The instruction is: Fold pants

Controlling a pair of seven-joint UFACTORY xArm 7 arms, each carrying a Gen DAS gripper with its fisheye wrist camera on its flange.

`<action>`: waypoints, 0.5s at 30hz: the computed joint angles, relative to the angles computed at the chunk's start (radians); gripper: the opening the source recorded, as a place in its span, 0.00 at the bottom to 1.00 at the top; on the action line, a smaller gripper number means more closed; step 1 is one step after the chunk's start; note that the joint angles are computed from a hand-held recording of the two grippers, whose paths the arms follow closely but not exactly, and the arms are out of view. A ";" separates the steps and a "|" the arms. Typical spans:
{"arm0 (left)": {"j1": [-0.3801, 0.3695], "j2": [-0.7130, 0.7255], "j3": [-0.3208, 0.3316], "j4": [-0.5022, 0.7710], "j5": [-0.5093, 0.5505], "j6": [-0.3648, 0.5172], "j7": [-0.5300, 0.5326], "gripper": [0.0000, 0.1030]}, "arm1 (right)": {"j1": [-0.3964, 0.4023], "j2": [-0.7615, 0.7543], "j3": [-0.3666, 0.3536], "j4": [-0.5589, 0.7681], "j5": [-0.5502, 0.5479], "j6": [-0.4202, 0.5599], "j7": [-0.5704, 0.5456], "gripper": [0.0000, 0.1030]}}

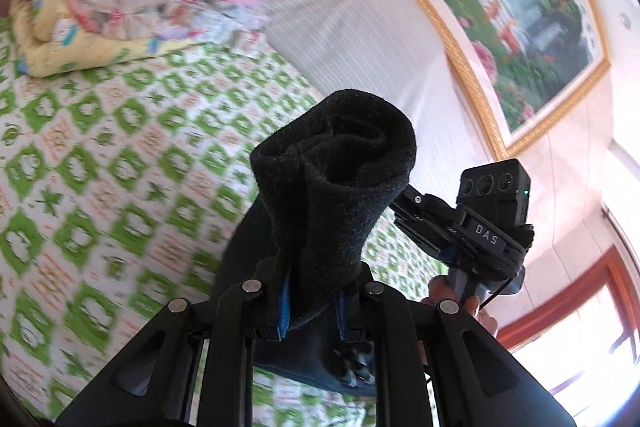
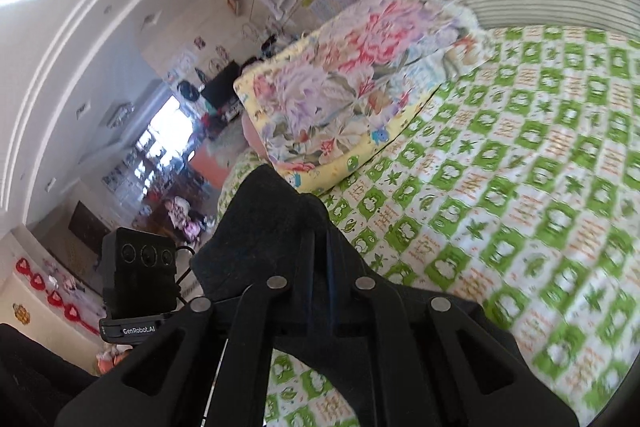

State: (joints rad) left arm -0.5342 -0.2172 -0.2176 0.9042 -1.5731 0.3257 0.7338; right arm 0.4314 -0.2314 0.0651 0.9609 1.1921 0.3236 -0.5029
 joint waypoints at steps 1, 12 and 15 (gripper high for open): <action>-0.011 -0.004 -0.014 0.005 0.009 -0.003 -0.006 0.15 | 0.000 -0.035 0.002 -0.031 0.011 -0.014 0.002 0.06; -0.143 0.068 -0.095 0.082 0.167 -0.041 -0.114 0.16 | 0.085 -0.451 -0.057 -0.410 0.046 -0.183 0.117 0.06; -0.175 0.100 -0.111 0.102 0.229 -0.056 -0.161 0.16 | 0.088 -0.552 -0.054 -0.501 0.017 -0.215 0.188 0.06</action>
